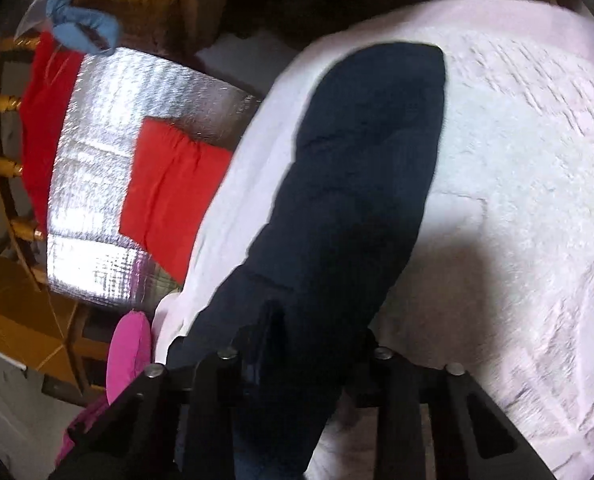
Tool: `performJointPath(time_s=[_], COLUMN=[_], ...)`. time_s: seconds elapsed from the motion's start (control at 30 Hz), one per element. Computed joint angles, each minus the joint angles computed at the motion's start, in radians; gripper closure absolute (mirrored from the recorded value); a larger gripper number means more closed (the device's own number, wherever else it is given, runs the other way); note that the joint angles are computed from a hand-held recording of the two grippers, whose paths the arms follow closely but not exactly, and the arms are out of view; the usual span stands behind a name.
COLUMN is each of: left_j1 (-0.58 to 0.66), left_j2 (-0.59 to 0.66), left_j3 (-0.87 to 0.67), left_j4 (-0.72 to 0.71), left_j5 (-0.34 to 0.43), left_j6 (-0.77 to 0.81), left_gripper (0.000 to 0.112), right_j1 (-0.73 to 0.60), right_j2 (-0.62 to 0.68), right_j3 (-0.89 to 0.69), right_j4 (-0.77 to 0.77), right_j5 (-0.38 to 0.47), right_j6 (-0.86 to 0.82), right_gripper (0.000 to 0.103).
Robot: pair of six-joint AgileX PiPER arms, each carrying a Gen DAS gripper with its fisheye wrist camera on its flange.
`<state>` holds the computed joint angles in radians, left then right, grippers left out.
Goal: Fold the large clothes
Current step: 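Grasp the navy jacket sleeve with the right tool and lift it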
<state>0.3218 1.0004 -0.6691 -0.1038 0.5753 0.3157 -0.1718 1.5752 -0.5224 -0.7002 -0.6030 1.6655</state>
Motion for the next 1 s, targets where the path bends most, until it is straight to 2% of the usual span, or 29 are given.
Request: performJointPath(time_s=[0.2,0.3,0.47,0.63,0.67,0.7,0.73,0.77,0.8,0.87,1.0], left_j1=[0.006,0.028,0.095,0.142,0.151,0.154,0.159,0.165,0.169,0.183,0.199], left_j2=[-0.014,-0.025,-0.044,-0.036,-0.034,-0.034,-0.037,-0.043,-0.05,-0.067,-0.096], left_j3=[-0.017,-0.027,-0.033,-0.042,-0.044,-0.045,-0.045,-0.044,-0.043,-0.04,-0.034], left_j4=[0.003,-0.004,-0.053,-0.089,-0.1,-0.104,-0.114,-0.127,-0.137,-0.166,-0.214], left_j5=[0.016,0.035,0.045,0.06,0.068,0.075,0.082,0.09,0.097,0.118,0.168], left_j6=[-0.041,-0.049,-0.007,0.026,0.041,0.047,0.06,0.075,0.089,0.125,0.182], left_gripper=[0.009,0.009,0.009,0.009,0.009,0.009,0.009,0.009,0.009,0.009,0.009], right_j1=[0.176,0.356,0.629,0.744,0.751,0.753,0.756,0.762,0.769,0.769,0.629], right_j2=[-0.184,-0.232,-0.156,-0.05,-0.054,-0.07,-0.095,-0.119,-0.154,-0.217,-0.315], right_j3=[0.033,0.002,-0.076,-0.084,-0.067,-0.038,0.01,0.053,0.105,0.162,0.339], right_j4=[0.147,0.26,0.461,0.56,0.575,0.582,0.599,0.638,0.689,0.731,0.674], right_j5=[0.069,0.12,0.16,0.128,0.125,0.116,0.085,0.049,0.018,0.014,-0.117], right_j6=[-0.131,-0.238,-0.409,-0.447,-0.445,-0.43,-0.417,-0.42,-0.437,-0.449,-0.295], right_gripper=[0.081,0.081,0.081,0.08,0.075,0.055,0.027,0.021,0.021,0.021,0.021])
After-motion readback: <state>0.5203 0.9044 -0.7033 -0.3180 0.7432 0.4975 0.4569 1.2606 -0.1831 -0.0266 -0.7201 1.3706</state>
